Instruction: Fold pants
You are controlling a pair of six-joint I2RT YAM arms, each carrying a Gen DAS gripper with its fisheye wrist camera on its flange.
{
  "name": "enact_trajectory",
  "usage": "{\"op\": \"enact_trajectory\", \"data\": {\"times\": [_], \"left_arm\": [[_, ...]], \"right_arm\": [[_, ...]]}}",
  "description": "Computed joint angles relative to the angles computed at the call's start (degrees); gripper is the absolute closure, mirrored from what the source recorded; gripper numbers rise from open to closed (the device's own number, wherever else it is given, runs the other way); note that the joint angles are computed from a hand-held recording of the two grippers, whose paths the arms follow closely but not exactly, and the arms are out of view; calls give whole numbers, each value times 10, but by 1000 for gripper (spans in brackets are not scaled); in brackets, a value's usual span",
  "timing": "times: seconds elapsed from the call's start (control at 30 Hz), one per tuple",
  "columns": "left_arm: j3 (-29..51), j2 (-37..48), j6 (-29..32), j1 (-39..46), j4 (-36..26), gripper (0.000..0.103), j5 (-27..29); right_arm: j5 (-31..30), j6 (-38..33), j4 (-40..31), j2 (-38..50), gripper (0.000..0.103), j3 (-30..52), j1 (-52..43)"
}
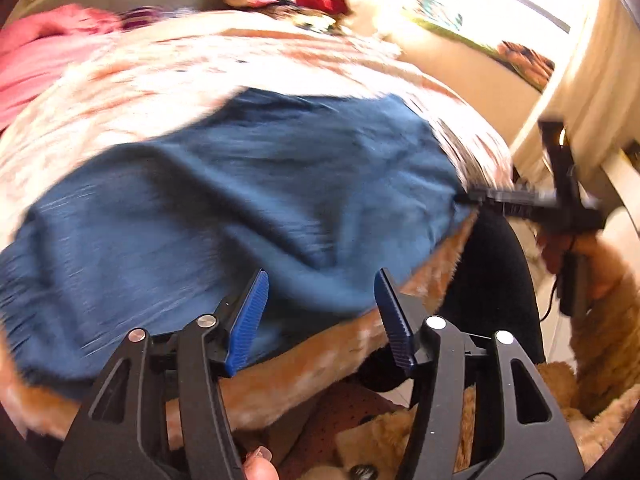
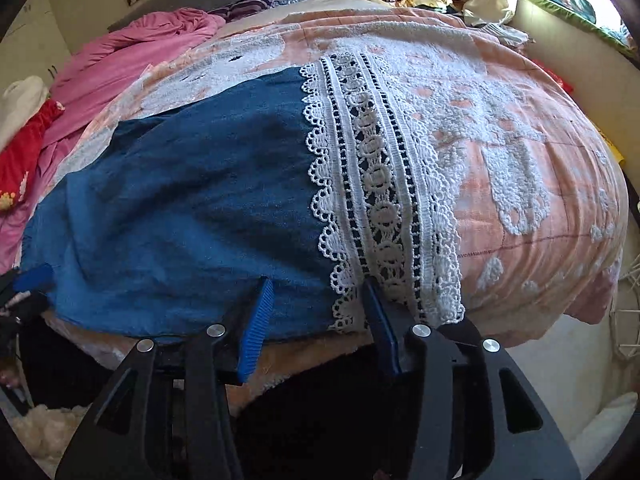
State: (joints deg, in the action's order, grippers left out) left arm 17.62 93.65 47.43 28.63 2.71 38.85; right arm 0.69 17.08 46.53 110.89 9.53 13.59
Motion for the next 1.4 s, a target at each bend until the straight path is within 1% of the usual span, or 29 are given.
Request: {"op": "enact_trajectory", "data": {"times": [0.07,0.13,0.17,0.2,0.27,0.3,0.33,0.4,0.43,0.5,0.57,0.6,0.63,0.67,0.7,0.73,0.8,0.87,0.93,0.97,1.0,1.03,1.07,1.13,1.2,1.23,1.33,1.4], "left_arm": [[27,-12,23,88,-51,50,20],[61,-4,29,162,-81,45,37],[76,2,18,193,-80,43,36],[86,6,-3,210,-67,42,27],[117,36,-35,239,-48,39,8],[129,51,-49,246,-42,39,0],[149,71,-64,252,-47,39,-8],[195,117,-92,261,-76,38,-8],[215,136,-93,265,-94,38,-4],[238,165,-96,263,-120,38,10],[243,180,-106,252,-125,39,17],[243,189,-105,246,-124,40,24],[231,186,-122,234,-100,51,15],[214,180,-138,224,-65,66,-4],[200,172,-147,212,-38,66,-22],[200,168,-150,210,-31,68,-21],[208,151,-148,220,-43,69,-5],[206,121,-155,233,-26,70,-5],[231,128,-138,236,-52,70,1],[236,138,-134,231,-50,69,-10],[239,154,-132,218,-39,69,-38],[240,174,-133,206,-25,66,-66],[240,189,-133,201,-16,60,-78],[242,212,-134,212,-9,57,-69],[247,214,-128,227,-22,50,-56],[248,206,-122,236,-34,45,-54],[237,160,-103,264,-61,42,-40],[227,115,-101,281,-70,41,-30]], "right_arm": [[-2,1,9,-1,57,-5,0],[-9,2,7,-17,56,-14,-4],[-11,6,0,-34,55,-18,-5],[-15,10,-1,-51,55,-25,-4],[-26,17,1,-86,54,-36,6],[-27,19,-7,-102,48,-35,15],[-24,19,-17,-113,47,-31,25],[-11,22,-39,-127,47,-19,48],[-10,22,-51,-127,47,-8,55],[-7,20,-63,-118,47,10,63],[-9,19,-77,-112,47,28,68],[-7,17,-84,-107,47,37,73],[-2,15,-88,-98,47,47,79],[0,11,-92,-87,47,56,83],[1,12,-87,-74,47,58,88],[-2,16,-97,-57,47,71,87],[-7,23,-110,-33,47,87,85],[-5,28,-95,-25,47,82,88],[-4,31,-85,-17,47,80,91],[-4,33,-77,-9,47,81,91],[-4,35,-72,-4,47,81,91],[-4,36,-67,1,47,82,91],[-4,39,-64,4,47,82,90],[-7,39,-51,13,47,80,87],[-10,34,-47,14,47,79,86],[-15,29,-46,11,47,74,81],[-23,26,-51,-14,47,62,73],[-15,23,-37,-45,47,38,73]]}}
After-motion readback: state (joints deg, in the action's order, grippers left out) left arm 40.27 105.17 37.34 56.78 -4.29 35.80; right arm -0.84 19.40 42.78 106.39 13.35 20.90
